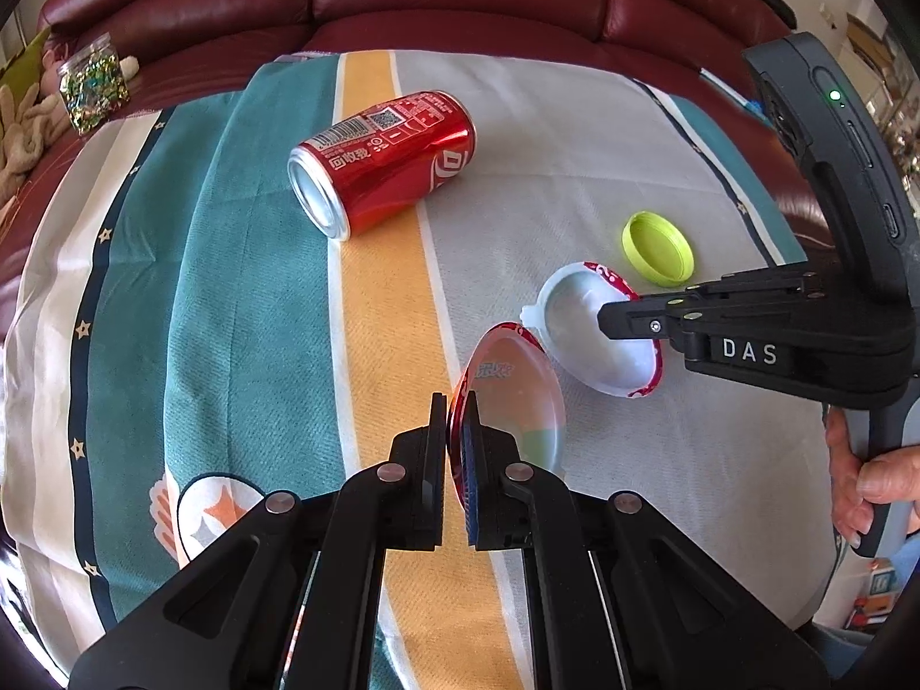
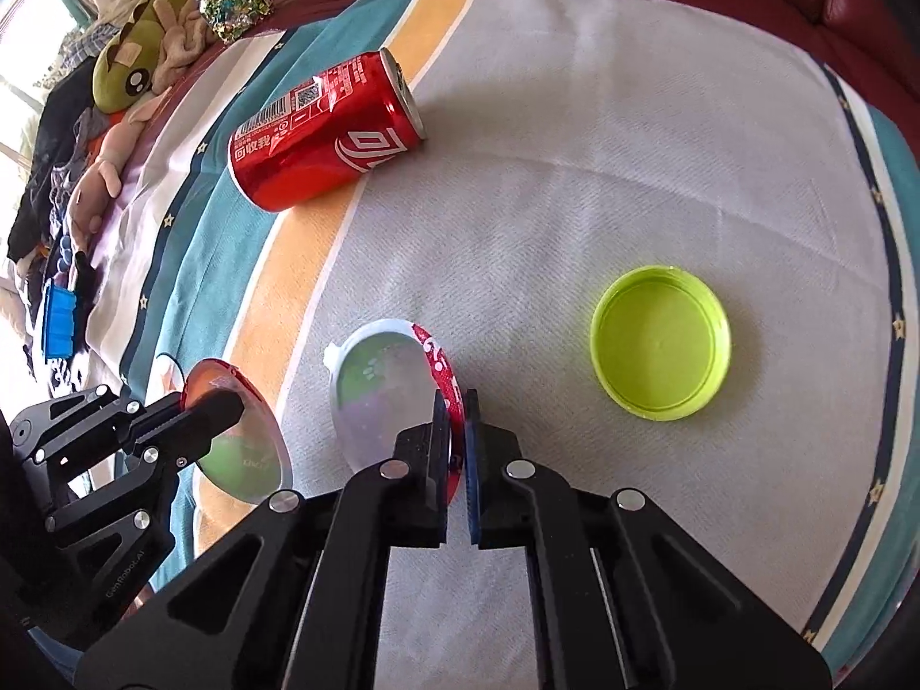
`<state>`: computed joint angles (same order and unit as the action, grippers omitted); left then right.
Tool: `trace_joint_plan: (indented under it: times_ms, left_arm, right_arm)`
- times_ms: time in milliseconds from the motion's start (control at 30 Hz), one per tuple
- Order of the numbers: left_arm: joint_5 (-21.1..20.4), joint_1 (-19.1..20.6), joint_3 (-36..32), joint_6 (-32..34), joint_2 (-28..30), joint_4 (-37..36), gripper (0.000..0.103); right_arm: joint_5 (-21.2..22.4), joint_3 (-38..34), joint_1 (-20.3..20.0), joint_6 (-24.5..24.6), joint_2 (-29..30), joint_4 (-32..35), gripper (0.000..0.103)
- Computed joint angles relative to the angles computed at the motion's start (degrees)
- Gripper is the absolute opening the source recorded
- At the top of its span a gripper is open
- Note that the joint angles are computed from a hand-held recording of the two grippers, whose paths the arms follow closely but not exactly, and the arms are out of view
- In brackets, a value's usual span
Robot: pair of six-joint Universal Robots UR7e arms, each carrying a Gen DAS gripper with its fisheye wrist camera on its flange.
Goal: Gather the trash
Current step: 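Carry the lid over the teal bin and open the right gripper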
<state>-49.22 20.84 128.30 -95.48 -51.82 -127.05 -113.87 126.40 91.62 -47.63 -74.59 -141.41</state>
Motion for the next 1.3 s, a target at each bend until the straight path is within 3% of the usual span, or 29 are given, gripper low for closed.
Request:
trace_joint_plan:
  times_ms: [300,600,800,1000,1300]
  left_arm:
    - [1.3,0.4,-7.9,6.6,5.3,1.1,0.005]
    - [1.3,1.0,-24.8,20.6,17.7,0.6,0.005]
    - [-0.7,1.4,-41.2,34.2,29.9,-1.7,0.006]
    - [-4.4,1.5,-60.8,46.2,43.1,0.8,0.006]
    - [-8.4,2.9,-85.2,53.7,57.9,9.2,0.006]
  right_arm:
    - [3.1,-2.8,-5.3,-2.1,-9.3,6.3,0.004]
    - [10.8,-12.6,-18.5,-5.2,-18.7,16.0,0.004]
    - [18.5,-21.6,-29.8,-7.7,-22.5,20.3,0.004]
    - [23.2,-30.4,-39.1,-6.9,-21.7,22.7,0.004]
    - [24.9,-37.8,-44.8,-4.9,-17.8,25.7,0.004]
